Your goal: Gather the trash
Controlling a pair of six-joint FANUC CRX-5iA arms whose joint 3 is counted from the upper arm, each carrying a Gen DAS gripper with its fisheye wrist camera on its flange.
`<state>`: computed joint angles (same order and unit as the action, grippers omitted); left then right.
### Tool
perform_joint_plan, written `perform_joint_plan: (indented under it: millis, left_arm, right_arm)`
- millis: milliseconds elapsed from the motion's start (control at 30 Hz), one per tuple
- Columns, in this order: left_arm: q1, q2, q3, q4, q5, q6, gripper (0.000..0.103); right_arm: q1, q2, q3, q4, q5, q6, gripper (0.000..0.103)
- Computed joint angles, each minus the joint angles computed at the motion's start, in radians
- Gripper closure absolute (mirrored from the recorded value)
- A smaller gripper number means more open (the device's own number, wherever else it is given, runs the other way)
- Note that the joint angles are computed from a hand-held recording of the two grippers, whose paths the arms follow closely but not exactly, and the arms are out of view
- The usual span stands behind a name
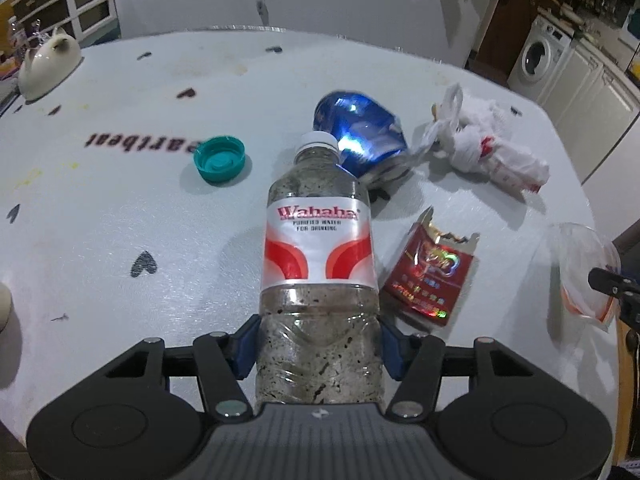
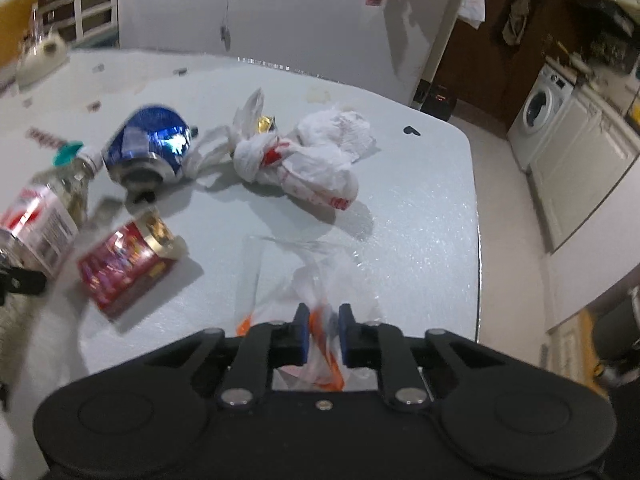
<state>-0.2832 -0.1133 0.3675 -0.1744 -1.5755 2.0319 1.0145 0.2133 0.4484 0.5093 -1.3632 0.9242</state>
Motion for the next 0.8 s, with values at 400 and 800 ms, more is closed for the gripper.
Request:
perform_joint_plan:
  millis: [400, 800]
  left_arm:
    - [-0.121, -0.035, 0.093, -0.12, -0.005, 0.062, 0.043]
    - [-0.243, -0.014, 0.19, -0.201, -0.002, 0.096, 0.043]
  right_arm:
    - [0.024, -0.099, 0.008, -0.054, 0.027, -0.067, 0.096]
    - [0.053, -0.171, -0.008, -0.014, 0.038, -0.154, 0.096]
